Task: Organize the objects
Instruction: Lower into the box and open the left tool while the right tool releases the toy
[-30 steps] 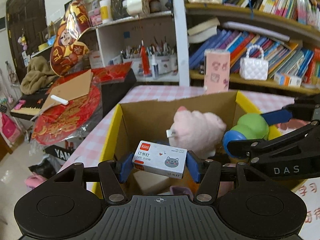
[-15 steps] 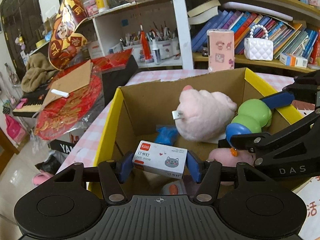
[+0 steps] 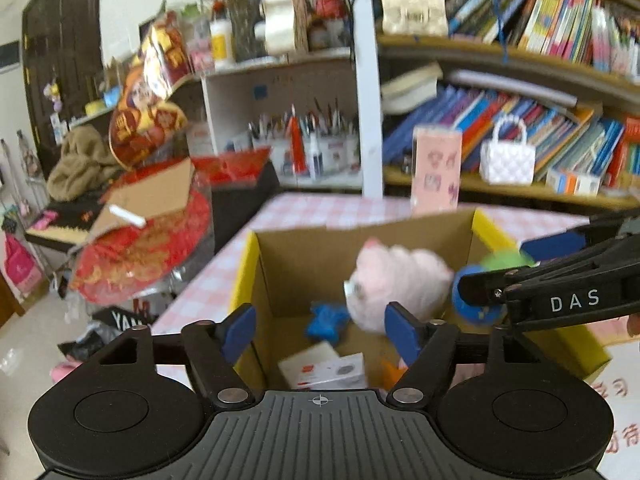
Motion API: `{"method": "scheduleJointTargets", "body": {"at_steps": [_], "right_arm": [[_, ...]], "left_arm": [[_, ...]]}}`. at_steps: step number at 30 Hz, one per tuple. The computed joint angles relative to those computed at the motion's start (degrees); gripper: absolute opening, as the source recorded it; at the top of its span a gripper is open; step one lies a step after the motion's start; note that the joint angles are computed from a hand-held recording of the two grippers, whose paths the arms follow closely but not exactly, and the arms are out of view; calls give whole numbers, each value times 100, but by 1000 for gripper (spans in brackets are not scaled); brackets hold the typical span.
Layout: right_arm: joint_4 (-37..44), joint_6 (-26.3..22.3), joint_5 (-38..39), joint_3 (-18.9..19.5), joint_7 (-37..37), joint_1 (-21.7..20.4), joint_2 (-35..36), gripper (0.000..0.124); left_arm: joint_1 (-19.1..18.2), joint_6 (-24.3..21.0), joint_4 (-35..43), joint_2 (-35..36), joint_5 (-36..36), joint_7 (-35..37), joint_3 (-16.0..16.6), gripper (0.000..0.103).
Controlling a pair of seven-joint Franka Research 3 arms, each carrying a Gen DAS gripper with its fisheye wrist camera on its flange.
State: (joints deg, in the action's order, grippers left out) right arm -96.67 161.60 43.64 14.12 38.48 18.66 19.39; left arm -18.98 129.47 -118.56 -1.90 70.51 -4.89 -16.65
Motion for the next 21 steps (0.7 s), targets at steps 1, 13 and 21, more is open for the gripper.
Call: {"method": "scheduleJointTargets", "body": {"at_steps": [1, 13, 21], "right_arm": [[-87, 122, 124, 44, -46, -24, -75, 73], [-1636, 2054, 2918, 279, -1433, 178, -1392, 88], [-3626, 2673, 552, 808, 1867, -381, -2502, 89]], "left_arm": [[-15, -24, -47, -76, 73, -97, -18, 78], [-46, 104, -839, -957, 178, -576, -367, 90], [-177, 189, -1357, -1364, -451, -388, -629, 90]]}}
